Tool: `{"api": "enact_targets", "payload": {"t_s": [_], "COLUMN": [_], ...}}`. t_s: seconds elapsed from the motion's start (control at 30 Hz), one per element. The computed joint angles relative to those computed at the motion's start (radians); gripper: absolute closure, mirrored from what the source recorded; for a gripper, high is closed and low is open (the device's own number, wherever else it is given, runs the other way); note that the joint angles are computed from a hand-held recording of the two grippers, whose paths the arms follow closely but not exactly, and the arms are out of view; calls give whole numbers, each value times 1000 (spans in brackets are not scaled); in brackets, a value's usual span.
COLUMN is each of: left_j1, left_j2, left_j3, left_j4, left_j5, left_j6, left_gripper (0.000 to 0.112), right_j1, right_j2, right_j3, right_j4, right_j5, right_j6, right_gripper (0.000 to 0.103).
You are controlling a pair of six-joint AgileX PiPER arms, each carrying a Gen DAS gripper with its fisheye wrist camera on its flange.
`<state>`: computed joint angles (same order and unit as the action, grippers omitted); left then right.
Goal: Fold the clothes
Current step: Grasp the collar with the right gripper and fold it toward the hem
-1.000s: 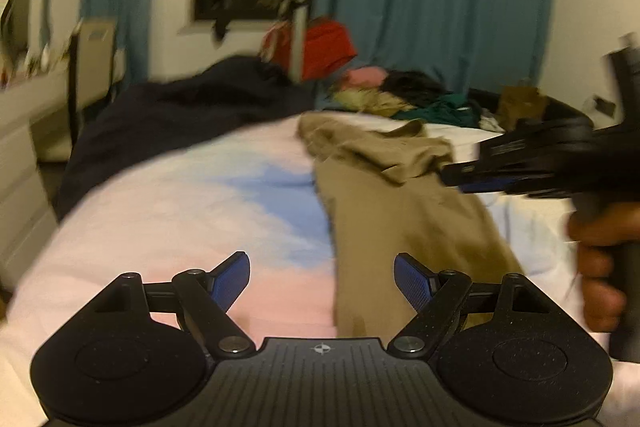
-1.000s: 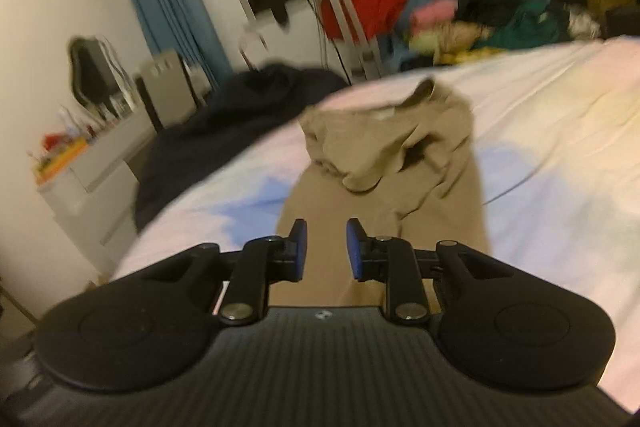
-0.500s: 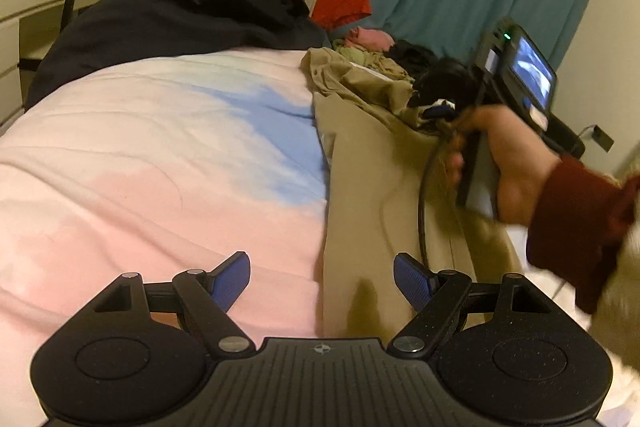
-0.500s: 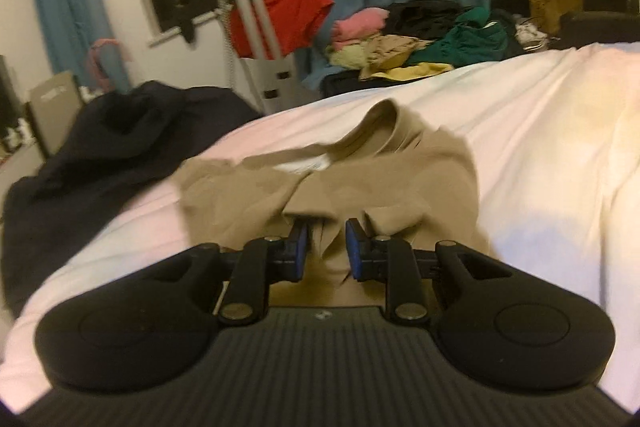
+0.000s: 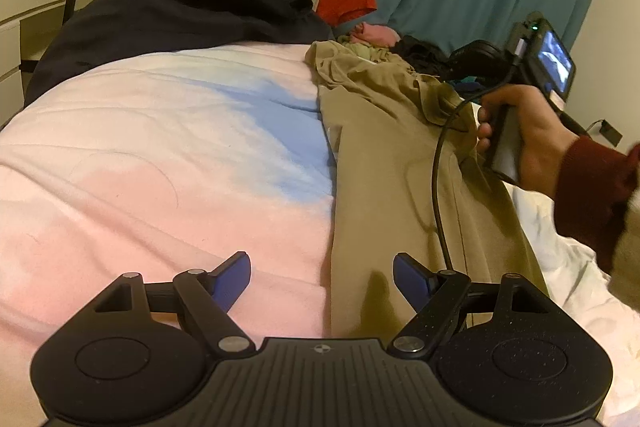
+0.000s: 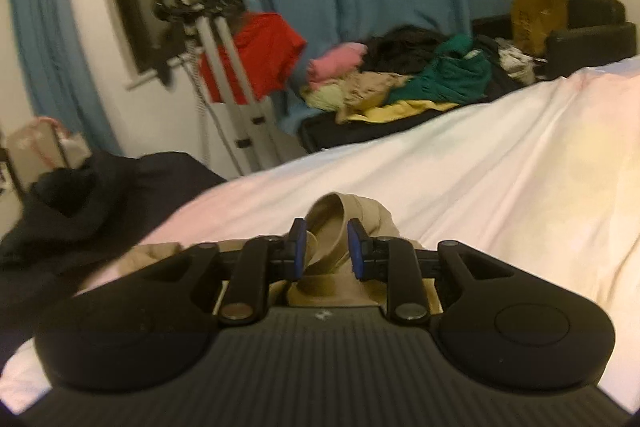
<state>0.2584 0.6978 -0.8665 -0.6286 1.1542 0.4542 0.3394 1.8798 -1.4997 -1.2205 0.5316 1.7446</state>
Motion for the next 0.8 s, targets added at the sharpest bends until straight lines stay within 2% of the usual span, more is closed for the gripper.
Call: {"api": "enact_targets", "payload": {"t_s": [0.03, 0.07, 0.1, 0.17, 0.2, 0.3, 0.33, 0.37, 0.4, 0.43, 0.47, 0.5, 0.6, 0.7, 0.8], "left_j1": [-15, -16, -16, -38, -52, -69, -73, -80, -87, -88, -89, -93, -90, -37, -121], "left_j2": [2, 1, -1, -3, -5, -13, -12, -11, -9, -9, -10, -9, -14, -31, -27], "left_j3": [0, 0, -1, 0, 1, 3, 4, 6, 9, 10, 10, 11, 13, 27, 30], "left_j4": [7, 6, 4, 15, 25, 42, 46, 50, 54, 54, 55, 56, 53, -3, 63], "left_j5": [-12, -11, -9, -23, -32, -41, -43, -48, -54, -56, -56, -59, -55, -33, -80], "left_j6": [-7, -7, -5, -19, -30, -43, -45, -47, -50, -49, -47, -44, -27, 38, -28], "left_gripper": [32, 32, 32, 32, 32, 32, 32, 32, 32, 32, 32, 32, 32, 32, 32], "right_j1": [-10, -19, -29, -42, -36, -9, 4, 15, 24, 29, 30, 31, 32, 1, -2], "right_j2": [-23, -42, -58, -74, -67, -9, 16, 30, 45, 66, 82, 97, 109, 121, 95], "right_j3": [32, 59, 84, 101, 83, -14, -49, -60, -73, -101, -123, -139, -130, -131, -70], "right_j4": [-12, -18, -26, 36, 106, 293, 308, 287, 274, 296, 303, 296, 145, 102, -7], "right_j5": [-37, -78, -121, -183, -175, -83, -41, -22, -2, 27, 52, 74, 93, 94, 70], "right_j6": [10, 22, 35, -51, -151, -450, -513, -536, -562, -619, -654, -671, -528, -403, -243], "right_gripper": [58, 30, 10, 13, 13, 14, 14, 23, 39, 49, 77, 92, 92, 92, 90]}}
